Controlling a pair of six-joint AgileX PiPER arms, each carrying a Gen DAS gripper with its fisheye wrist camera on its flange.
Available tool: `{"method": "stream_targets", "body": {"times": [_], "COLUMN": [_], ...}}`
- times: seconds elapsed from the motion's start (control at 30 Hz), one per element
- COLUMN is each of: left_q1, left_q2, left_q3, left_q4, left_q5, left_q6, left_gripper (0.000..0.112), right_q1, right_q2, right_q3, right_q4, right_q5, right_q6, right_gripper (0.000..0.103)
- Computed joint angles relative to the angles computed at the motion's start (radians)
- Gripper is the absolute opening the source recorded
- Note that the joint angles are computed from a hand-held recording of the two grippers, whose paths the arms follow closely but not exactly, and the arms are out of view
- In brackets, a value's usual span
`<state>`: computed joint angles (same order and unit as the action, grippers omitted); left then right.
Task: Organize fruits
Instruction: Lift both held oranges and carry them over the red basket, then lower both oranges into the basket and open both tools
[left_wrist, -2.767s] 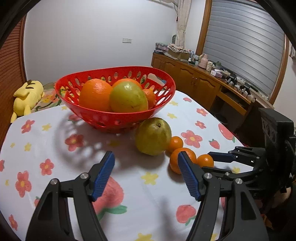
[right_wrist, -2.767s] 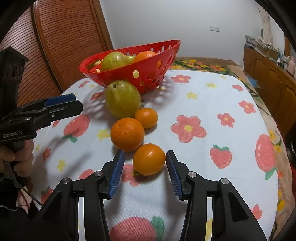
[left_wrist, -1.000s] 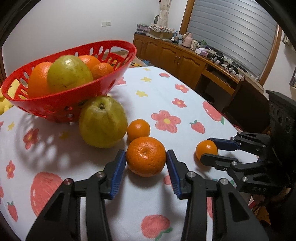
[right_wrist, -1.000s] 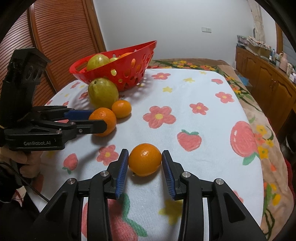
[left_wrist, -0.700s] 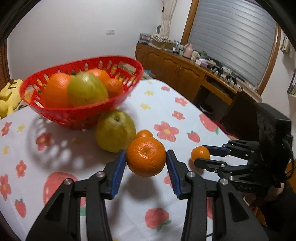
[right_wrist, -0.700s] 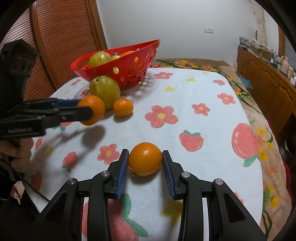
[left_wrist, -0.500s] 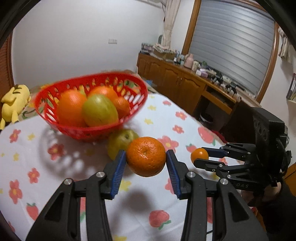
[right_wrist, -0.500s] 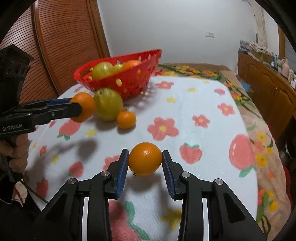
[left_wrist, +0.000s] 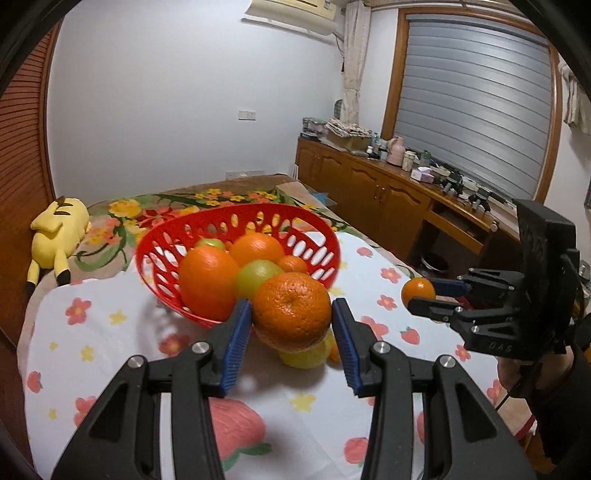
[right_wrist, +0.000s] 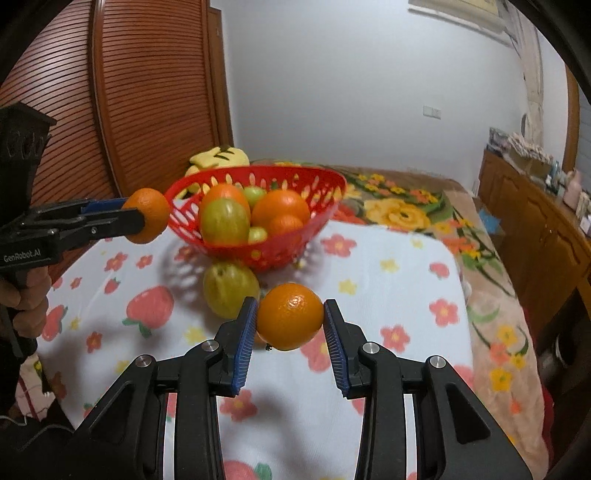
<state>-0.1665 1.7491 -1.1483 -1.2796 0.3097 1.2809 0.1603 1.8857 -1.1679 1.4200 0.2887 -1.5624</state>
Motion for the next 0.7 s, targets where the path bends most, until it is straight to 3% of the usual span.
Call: {"method": "stream_targets", "body": {"times": [0.27,0.53,0.7], "left_q1": [0.02,0.05,0.071], "left_q2": [0.036,0.096,0.15], "left_q3": [-0.046,-0.101,-0.17], "left_q4": [0.064,0.126,0.212], "left_q5": [-0.02,-0.016,-0.01], "left_q6": [-0.059,-0.128,-0.239], "left_gripper": [0.043,0.043,0.043], "right_q1": [0.028,0.062,0.079], "right_q2": [0.069,0.187,0.252], "right_q3": [-0.179,-0.387,-0.488], "right_q4": [-0.218,-0.53,-0.668], "right_q5": [0.041,0.073,0.1], "right_q6": [0.254,0.58,0.716], "right_gripper": [0.036,0.036,0.036]}}
